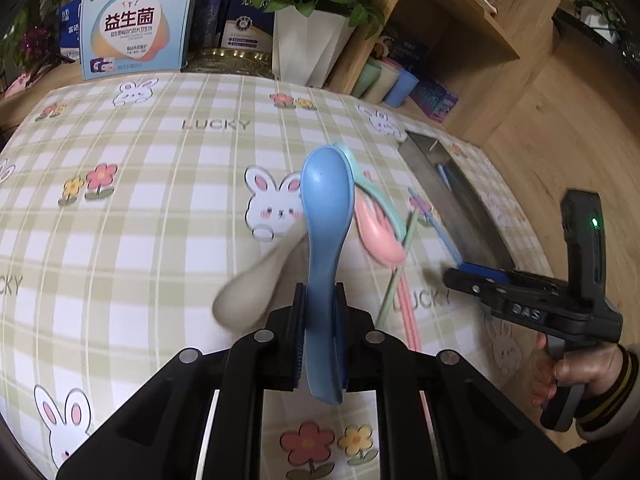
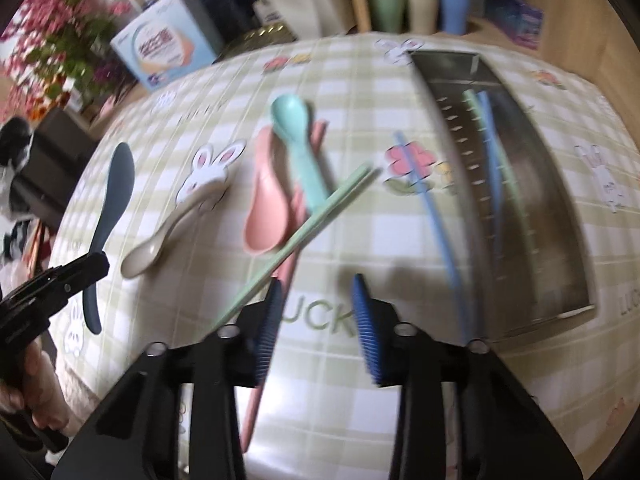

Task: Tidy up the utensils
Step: 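Close the right tool on the pink chopstick while the left tool lifts the blue spoon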

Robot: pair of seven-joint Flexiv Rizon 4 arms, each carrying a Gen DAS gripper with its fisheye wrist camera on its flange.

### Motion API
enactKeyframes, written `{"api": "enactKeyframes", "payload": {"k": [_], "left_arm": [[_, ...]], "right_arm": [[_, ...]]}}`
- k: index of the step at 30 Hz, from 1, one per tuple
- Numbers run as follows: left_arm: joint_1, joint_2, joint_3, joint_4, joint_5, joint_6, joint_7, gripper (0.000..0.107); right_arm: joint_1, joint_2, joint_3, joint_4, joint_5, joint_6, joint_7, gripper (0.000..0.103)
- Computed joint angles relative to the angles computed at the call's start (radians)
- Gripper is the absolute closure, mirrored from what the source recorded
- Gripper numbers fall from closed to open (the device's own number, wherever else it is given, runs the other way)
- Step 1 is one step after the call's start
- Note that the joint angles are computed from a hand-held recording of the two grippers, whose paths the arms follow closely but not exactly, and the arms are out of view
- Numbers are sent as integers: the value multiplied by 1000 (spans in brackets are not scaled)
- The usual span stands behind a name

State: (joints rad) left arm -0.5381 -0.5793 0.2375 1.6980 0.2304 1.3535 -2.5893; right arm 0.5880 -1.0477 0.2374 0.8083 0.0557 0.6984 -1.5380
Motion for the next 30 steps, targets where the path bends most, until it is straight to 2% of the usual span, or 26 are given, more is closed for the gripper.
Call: {"api": "enactKeyframes", "payload": {"k": [9, 20, 26, 30], "left_arm": [[-7, -10, -16, 31, -20, 34, 4, 94], [-52, -10, 35, 58, -38, 78, -28, 94], [-65, -10, 51, 73, -53, 90, -51, 94], [-72, -12, 57, 72, -58, 87, -57, 94]], "right_arm": [[58, -77, -27, -111, -39, -70, 9, 85], [105, -177, -91, -257, -105, -87, 88, 94], [113, -189, -96, -243, -123, -27, 54, 94], [97, -143, -81, -151, -105, 25, 45, 95]]}}
